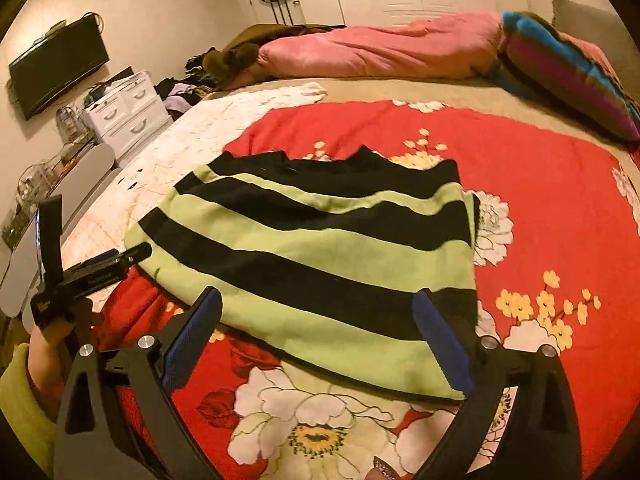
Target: Fold small clothes
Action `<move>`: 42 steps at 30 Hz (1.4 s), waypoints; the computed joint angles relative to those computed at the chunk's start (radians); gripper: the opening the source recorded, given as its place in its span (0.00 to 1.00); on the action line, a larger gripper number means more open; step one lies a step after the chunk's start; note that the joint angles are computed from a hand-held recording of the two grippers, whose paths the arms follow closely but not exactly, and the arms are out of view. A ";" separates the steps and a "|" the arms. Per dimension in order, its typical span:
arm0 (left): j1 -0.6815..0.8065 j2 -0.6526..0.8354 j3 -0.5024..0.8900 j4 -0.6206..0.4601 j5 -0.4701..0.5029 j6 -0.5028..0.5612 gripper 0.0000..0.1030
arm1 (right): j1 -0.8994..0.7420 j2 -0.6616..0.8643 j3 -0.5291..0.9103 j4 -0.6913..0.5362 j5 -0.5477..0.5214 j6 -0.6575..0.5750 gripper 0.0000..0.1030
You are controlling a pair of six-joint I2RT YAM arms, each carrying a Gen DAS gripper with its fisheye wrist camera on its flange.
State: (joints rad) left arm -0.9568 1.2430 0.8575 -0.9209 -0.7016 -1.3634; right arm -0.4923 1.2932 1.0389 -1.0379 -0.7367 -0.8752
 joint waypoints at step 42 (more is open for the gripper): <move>0.668 -0.410 -0.133 0.164 0.395 0.613 0.91 | 1.029 -0.305 -0.353 0.499 0.501 0.605 0.96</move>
State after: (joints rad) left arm -0.2890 0.8331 0.7244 -0.7569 -0.3064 -0.7506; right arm 0.5362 0.9883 0.6860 -0.5391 -0.2356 -0.2703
